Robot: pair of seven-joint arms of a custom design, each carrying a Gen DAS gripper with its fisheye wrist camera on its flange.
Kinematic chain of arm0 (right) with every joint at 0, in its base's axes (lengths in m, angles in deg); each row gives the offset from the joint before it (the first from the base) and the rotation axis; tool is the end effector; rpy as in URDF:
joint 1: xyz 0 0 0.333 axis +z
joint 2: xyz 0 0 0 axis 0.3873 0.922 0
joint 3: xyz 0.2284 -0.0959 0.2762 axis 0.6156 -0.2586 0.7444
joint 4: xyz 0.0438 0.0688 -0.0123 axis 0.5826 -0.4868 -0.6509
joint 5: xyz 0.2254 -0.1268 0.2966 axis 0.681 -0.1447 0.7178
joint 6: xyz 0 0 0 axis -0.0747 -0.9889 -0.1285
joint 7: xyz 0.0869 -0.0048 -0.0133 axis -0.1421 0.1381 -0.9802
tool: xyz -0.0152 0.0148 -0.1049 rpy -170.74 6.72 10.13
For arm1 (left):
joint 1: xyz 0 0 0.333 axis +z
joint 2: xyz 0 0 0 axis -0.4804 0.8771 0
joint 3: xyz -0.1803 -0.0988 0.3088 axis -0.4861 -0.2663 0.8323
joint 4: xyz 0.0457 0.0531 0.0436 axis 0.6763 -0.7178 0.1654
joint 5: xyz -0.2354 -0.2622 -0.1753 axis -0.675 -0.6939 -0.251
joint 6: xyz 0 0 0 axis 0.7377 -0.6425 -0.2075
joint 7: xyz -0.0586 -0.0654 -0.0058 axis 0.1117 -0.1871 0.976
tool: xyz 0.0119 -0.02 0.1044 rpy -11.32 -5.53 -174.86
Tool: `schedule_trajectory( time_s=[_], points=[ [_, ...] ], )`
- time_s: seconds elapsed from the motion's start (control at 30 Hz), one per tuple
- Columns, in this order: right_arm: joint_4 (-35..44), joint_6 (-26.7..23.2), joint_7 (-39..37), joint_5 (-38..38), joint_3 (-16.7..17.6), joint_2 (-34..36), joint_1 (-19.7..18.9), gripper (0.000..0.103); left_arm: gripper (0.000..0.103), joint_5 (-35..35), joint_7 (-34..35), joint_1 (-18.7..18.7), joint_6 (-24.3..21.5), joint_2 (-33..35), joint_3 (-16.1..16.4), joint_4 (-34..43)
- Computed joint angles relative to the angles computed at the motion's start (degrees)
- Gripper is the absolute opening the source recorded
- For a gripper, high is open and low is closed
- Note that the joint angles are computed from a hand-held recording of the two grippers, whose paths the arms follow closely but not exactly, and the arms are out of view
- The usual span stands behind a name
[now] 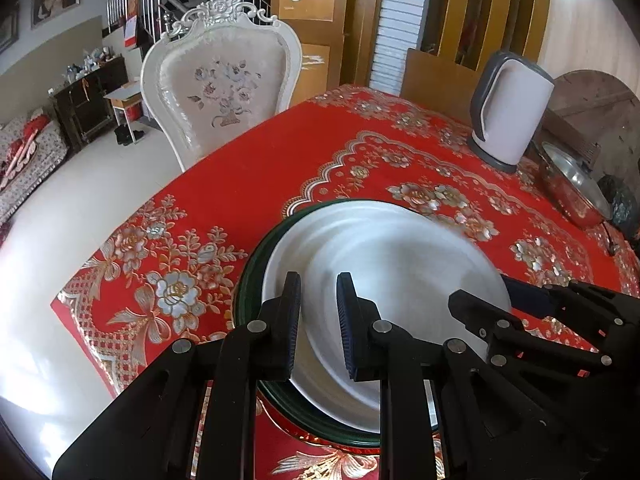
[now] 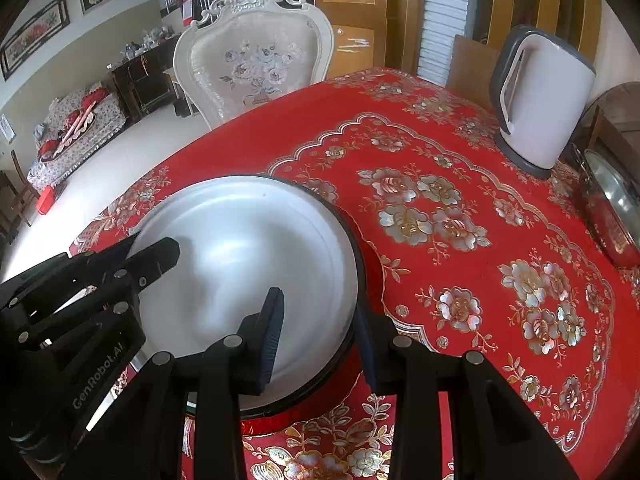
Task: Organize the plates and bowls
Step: 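Lower the second white plate onto the stack and open the right tool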
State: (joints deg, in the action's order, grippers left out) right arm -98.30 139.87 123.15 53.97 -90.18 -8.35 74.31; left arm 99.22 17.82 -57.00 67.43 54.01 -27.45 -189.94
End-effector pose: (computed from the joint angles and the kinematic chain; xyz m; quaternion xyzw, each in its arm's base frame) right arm 0.5431 0.4726 0.3287 -0.8117 0.4923 -0.1508 0.2757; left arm 0.4813 -0.3911 0.3251 -0.7380 0.5667 -0.2531 0.2649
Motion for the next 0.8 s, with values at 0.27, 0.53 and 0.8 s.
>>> schedule_trajectory(
  time_s=[0.27,0.53,0.8],
  points=[
    [-0.02,0.20,-0.51,0.60,0.82,-0.01,-0.74,0.035,0.018,-0.09,-0.11,-0.10,-0.74,-0.17,0.00,0.06],
    [-2.86,3.52,-1.28,2.11,-0.35,-1.85,0.51,0.035,0.018,0.89,-1.82,-0.33,-1.87,-1.10,-0.50,-0.53],
    [-6.61,8.15,-2.16,5.89,-5.20,-3.01,5.61,0.041,0.031,4.06,-6.45,-1.18,-3.27,-2.26,-1.14,-1.61]
  ],
)
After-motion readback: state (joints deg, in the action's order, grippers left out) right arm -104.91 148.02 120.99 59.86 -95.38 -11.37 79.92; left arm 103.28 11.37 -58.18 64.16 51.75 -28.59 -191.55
